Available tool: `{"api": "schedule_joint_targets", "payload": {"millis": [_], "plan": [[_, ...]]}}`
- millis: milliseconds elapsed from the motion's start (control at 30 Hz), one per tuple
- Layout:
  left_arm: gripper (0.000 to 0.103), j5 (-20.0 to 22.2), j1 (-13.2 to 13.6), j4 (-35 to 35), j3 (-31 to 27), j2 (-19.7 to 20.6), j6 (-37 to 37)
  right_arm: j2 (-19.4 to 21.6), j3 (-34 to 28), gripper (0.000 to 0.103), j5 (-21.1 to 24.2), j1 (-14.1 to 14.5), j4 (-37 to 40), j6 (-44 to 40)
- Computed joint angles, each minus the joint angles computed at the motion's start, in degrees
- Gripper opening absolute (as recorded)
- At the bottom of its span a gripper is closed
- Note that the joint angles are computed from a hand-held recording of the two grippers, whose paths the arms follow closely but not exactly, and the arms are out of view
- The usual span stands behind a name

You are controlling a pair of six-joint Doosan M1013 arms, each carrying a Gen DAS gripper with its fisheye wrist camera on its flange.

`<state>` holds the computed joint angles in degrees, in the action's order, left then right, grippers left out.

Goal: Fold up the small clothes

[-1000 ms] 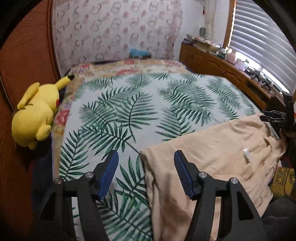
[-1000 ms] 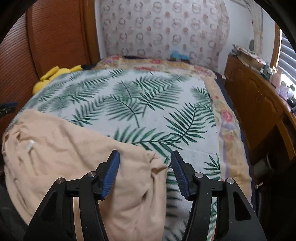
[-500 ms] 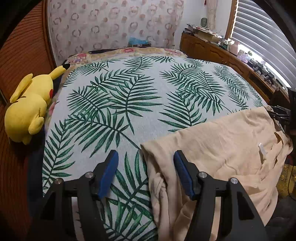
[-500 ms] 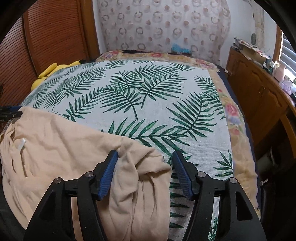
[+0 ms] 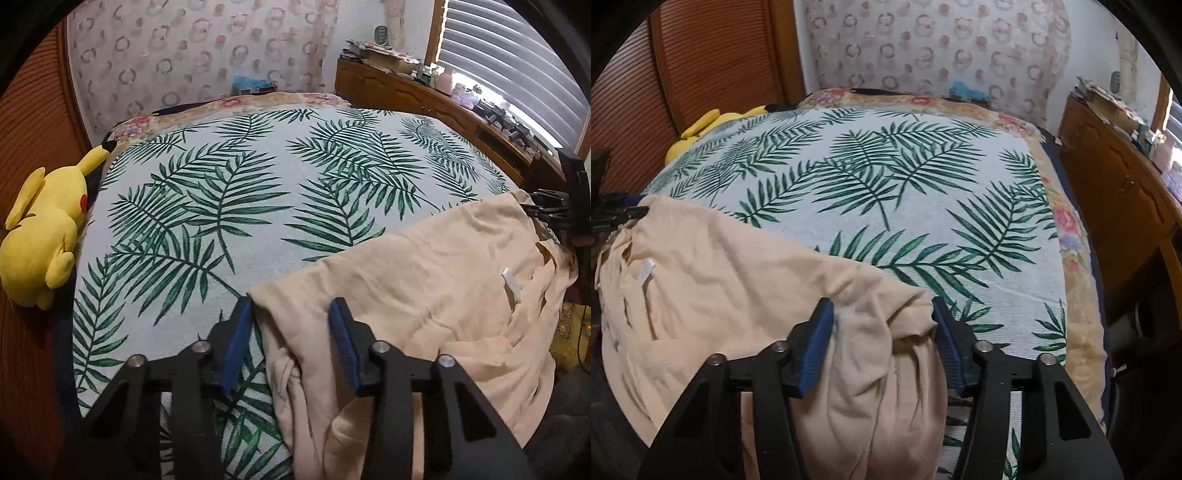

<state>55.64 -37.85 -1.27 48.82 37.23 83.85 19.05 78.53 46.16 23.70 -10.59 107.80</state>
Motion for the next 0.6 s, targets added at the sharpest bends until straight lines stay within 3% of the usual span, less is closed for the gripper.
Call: {"api": "schedule_joint_targets", "payload": {"millis": [167,300,400,600], "plan": [[0.025,-0.6,0.0,-0.9,0.4,-0.2,0.3,-0.4,0.7,0.032,-1.3,0.0,2.3,-2.2],[0.008,-1.5,0.5,-3.9,1.7,-1.0,1.1,-0.9,1.3,0.011,-2.0,-0.1,5.6,-4.0],[0.006,-7.3,0.3,-5.1,5.7,-3.8,0.9,-2.2,2.7,0.008,-4.7,0.7,3.4,-1.2],[0.006,-19.5,-0.7,-7.0,11.2,-11.7,2.9,-8.9,7.7,0.007,-13.6,3.8,-11.8,17.6]]}}
